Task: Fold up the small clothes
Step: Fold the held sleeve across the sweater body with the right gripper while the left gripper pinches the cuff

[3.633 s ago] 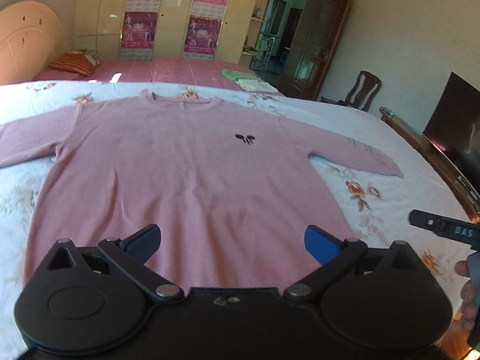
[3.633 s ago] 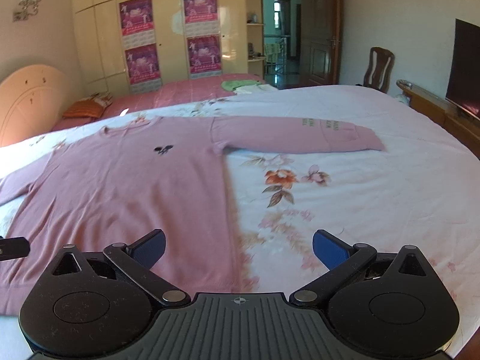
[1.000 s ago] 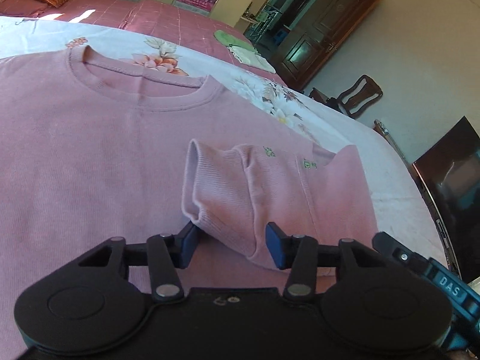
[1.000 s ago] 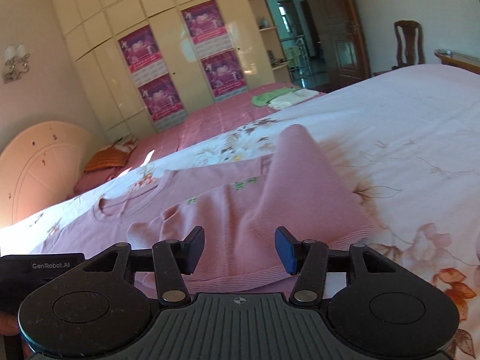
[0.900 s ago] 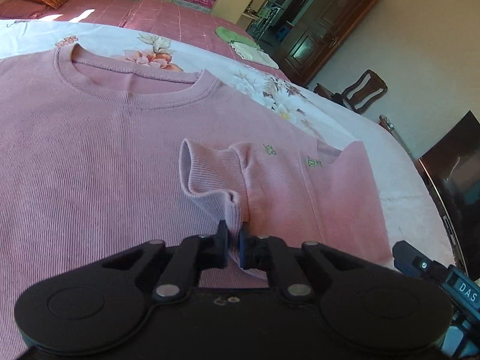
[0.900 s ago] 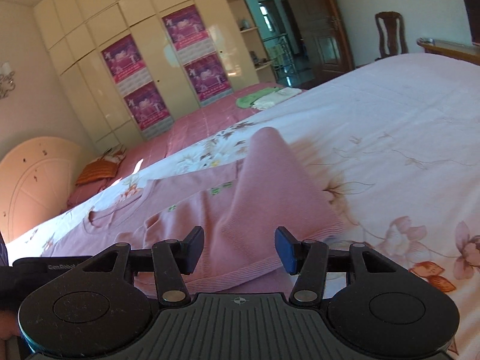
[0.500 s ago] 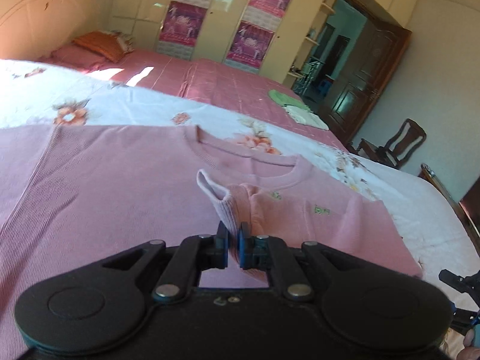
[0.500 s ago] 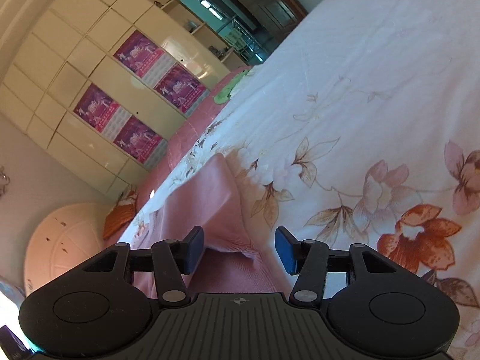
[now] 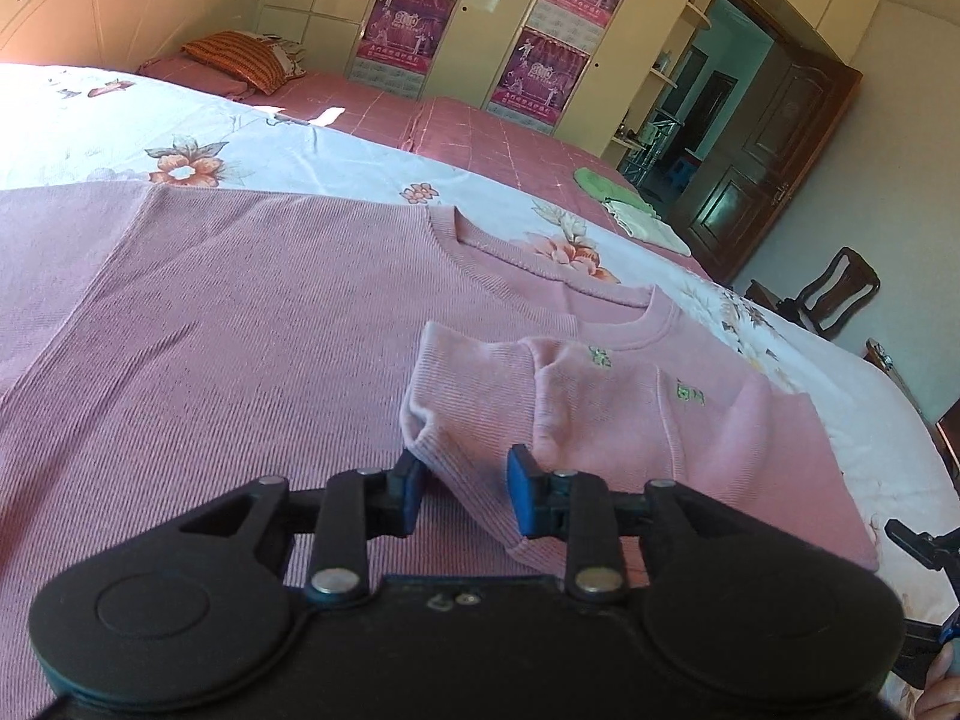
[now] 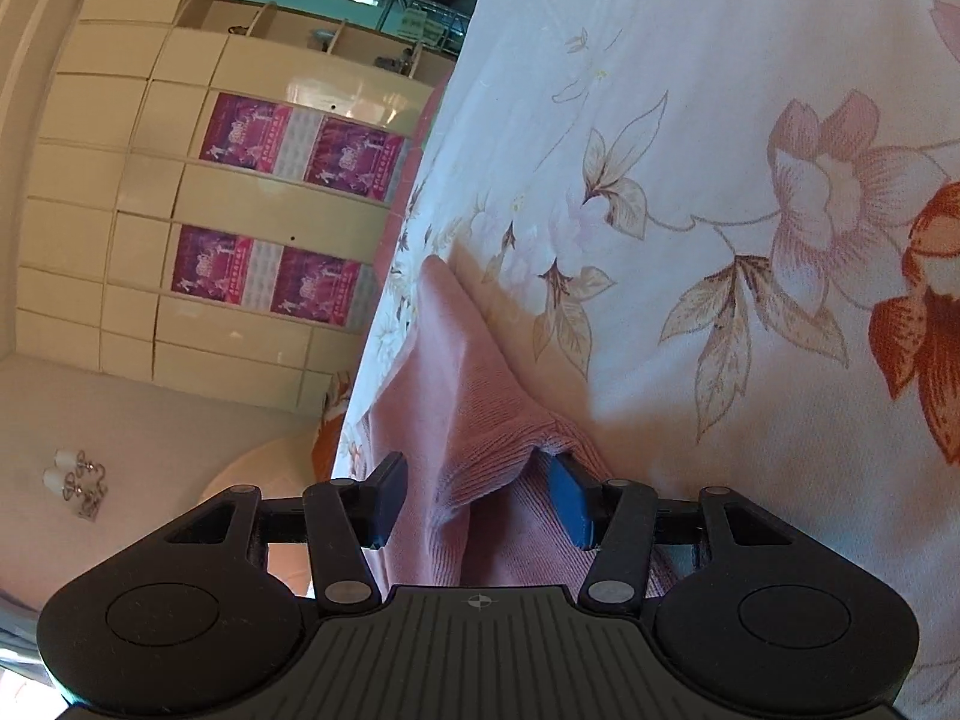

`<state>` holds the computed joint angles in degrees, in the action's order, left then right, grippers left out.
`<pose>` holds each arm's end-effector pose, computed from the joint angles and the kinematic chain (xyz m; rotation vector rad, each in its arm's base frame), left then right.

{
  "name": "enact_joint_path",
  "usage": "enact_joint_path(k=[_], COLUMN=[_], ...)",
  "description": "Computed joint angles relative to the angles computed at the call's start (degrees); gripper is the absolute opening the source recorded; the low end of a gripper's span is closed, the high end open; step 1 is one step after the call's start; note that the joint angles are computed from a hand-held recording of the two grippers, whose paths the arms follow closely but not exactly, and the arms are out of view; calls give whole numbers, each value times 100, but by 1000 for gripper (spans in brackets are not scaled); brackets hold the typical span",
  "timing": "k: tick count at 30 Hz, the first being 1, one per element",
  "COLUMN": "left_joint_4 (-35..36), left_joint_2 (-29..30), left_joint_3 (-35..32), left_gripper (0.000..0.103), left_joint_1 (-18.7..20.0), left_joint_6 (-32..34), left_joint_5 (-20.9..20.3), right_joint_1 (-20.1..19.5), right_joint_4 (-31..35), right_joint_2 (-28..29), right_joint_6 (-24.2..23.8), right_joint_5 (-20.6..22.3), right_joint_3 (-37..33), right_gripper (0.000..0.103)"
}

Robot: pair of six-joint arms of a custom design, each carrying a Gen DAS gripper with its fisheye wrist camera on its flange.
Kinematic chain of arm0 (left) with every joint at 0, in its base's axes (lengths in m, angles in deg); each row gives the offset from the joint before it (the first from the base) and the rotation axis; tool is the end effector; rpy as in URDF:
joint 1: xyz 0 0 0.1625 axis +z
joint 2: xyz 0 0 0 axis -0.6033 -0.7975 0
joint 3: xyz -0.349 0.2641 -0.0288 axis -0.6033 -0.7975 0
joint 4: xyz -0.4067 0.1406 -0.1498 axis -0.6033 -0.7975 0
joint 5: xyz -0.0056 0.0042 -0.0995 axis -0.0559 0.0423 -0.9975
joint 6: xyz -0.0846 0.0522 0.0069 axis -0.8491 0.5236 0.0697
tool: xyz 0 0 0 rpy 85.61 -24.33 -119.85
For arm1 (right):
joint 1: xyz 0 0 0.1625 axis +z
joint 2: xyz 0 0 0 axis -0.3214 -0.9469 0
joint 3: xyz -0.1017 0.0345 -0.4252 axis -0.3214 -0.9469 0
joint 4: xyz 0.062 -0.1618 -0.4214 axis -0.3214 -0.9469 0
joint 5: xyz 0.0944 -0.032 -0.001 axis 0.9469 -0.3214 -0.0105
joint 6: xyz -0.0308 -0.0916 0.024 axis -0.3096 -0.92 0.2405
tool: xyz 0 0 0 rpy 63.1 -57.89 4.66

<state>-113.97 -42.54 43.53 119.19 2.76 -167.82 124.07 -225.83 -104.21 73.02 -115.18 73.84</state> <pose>0.0220 -0.8939 0.2375 0.8369 2.7518 -0.6515 0.2268 -0.5614 0.0309 1.1675 2.0009 -1.9271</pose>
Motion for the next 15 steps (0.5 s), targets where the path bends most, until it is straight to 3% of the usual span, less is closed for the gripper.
enact_joint_path(k=[2,3,4,5,7,10,12,13,15], left_joint_4=[233,110,-254,-854,-1919,-2312,-1635,-1392,-1168], left_joint_2=[121,149,82,-36,-296,-403,-328,-284,-212], left_joint_3=[-235,-218,-65,228,841,1185,973,861,641], left_gripper=[12,6,6,6,6,6,11,22,42], left_joint_1=[21,34,35,61,62,44,65,75,157], left_joint_6=[-164,-147,-65,87,537,695,549,400,281], left_joint_5=[-74,-163,-266,-571,-981,-609,-178,-1,-219], right_joint_1=[48,87,161,210,267,293,302,314,317], right_joint_4=[145,281,527,756,703,634,602,693,760], right_joint_2=[-21,-38,-32,-61,-25,85,105,90,53], right_joint_6=[-154,-265,-366,-422,-577,-523,-475,-474,-497], right_joint_5=[-161,-292,-505,-696,-843,-869,-852,-860,-835], right_joint_3=[-7,-35,-105,-115,-92,-55,-45,-71,-28], right_gripper=[52,44,33,15,15,13,11,11,12])
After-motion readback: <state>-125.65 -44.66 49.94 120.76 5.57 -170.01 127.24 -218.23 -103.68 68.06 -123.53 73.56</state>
